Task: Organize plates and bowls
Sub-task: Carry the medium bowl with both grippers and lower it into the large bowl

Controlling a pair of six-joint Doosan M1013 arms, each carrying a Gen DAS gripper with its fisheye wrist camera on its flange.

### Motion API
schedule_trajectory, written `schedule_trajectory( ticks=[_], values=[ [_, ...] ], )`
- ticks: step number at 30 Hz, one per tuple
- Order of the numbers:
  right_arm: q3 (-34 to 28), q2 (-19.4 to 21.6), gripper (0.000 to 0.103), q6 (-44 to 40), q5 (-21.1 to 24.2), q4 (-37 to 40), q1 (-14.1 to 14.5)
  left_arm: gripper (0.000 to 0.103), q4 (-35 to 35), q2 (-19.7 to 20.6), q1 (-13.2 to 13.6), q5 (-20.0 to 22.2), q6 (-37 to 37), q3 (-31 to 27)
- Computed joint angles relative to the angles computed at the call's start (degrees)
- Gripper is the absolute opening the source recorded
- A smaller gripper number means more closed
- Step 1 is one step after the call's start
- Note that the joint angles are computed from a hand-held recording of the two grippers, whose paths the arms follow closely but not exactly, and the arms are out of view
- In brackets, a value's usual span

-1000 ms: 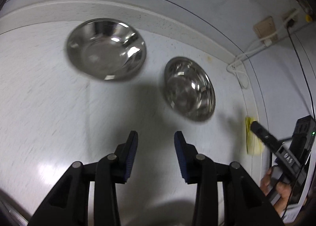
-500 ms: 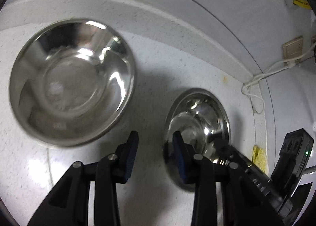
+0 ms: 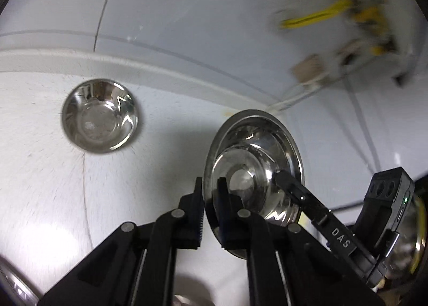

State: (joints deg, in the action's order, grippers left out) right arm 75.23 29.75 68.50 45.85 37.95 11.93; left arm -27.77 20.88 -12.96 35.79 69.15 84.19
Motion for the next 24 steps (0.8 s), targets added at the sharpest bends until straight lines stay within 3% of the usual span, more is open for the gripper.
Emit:
schedule_trajectory(
  ticks=[7, 13, 17, 24],
  values=[
    [11.0, -12.6, 0.009, -5.0, -3.4, 2.9, 0.8, 0.008, -1.6, -12.4, -2.4, -2.4, 1.1, 9.8],
    [20.5, -19.7, 0.010, -8.6, -4.1, 3.9, 1.9, 0.008, -4.3, -17.6, -3.5, -0.9, 0.1, 17.6],
    [24.8, -19.3, 0.010, -8.0, -1.8, 2.5, 2.3, 0.008, -4.3, -16.7, -4.4, 1.3, -1.8, 21.9],
    [27.8, -12.4, 0.010, -4.5, 2.8, 2.1, 2.0, 0.008, -3.3, -11.9, -5.7, 2.5, -5.2, 25.1]
  ],
)
